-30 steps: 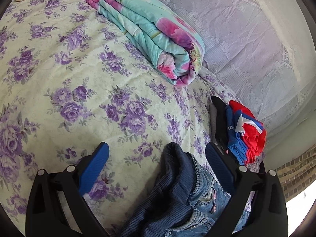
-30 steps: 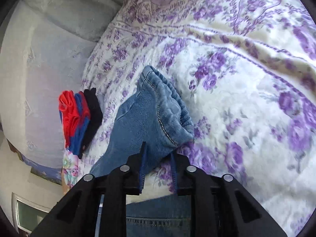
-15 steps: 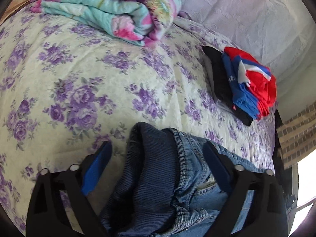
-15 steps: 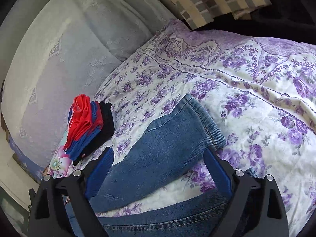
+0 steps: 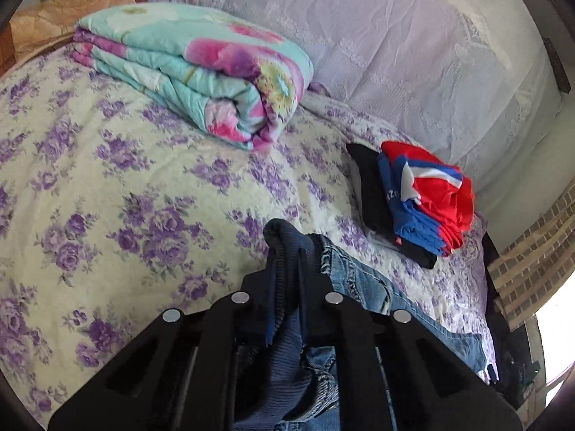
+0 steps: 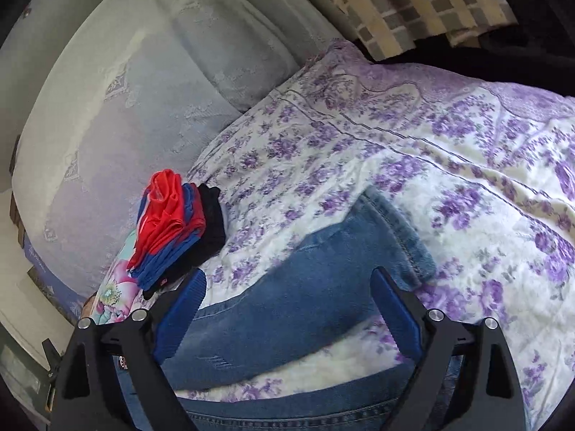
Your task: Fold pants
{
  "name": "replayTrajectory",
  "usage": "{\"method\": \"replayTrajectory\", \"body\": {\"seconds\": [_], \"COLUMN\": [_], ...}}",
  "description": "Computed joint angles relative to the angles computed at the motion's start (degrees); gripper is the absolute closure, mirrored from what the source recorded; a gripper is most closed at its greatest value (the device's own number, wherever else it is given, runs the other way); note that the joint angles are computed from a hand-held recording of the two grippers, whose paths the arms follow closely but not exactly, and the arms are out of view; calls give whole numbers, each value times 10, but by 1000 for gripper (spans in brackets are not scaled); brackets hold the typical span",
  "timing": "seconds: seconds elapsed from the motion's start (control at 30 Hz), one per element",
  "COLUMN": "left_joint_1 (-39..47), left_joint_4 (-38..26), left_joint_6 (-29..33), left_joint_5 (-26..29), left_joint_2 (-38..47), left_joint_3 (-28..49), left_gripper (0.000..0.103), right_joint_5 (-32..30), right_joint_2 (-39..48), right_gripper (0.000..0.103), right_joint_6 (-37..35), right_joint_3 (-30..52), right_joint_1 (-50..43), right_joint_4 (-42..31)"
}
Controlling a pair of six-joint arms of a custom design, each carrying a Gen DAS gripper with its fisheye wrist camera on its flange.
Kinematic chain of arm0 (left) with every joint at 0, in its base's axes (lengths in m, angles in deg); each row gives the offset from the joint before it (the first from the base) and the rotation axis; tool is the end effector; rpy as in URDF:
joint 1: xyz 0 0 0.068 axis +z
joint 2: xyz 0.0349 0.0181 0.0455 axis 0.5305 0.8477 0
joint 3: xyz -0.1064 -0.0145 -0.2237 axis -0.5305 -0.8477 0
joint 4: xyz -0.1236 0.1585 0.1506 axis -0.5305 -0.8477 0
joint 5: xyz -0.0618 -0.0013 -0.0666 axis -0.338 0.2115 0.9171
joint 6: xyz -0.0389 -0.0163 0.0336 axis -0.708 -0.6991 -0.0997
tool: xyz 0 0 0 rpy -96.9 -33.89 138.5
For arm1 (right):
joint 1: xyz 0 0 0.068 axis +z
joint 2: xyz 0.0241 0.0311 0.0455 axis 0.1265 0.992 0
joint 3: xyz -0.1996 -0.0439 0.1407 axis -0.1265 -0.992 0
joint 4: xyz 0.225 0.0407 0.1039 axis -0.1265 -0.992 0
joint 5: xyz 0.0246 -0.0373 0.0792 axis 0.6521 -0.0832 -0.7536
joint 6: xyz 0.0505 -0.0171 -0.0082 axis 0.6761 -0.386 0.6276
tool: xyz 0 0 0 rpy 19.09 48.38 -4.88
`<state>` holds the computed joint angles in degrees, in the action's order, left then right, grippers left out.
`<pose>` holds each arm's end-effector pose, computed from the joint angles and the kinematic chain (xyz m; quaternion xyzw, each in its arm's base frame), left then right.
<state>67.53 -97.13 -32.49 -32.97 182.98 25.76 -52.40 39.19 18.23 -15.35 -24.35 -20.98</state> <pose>0.3475 0.2183 0.1891 -0.1473 0.8740 -0.2284 0.4028 0.2287 -0.1167 0.1685 0.2399 0.8208 0.2200 0.4695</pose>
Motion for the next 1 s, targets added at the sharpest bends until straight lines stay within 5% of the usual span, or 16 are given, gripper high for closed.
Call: {"method": "replayTrajectory", "body": {"seconds": [0.23,0.37,0.47,0.77,0.87,1.0], "left_joint_1": [-25,1,49,211,261,248], "left_joint_4": [-45,-46,-68,-274,-351,-332], "left_joint_6": [-8,-42,-39,218,306,337], "left_joint_5": [-108,-97,-15,49,64,43], "left_joint_2": [108,73,21,-141,-129,-166], "left_joint_3": [98,68,31,-126,-142,-198], "left_gripper": [85,39,34,28,28,28], "right_joint_5": [28,-11,-41,-143,-184,-241], "right_joint_2": [23,10,-20,-131,-182,-210], "right_gripper": [10,10,10,10,10,10], "right_joint_6": [-19,-11,-22,-103,-171,-332], "right_joint_3": [15,13,7,-25,-17,40], "right_joint_1": [75,41,7,-88,-132,-223], "right_joint_4": [25,3,-25,-185,-296,-511]}}
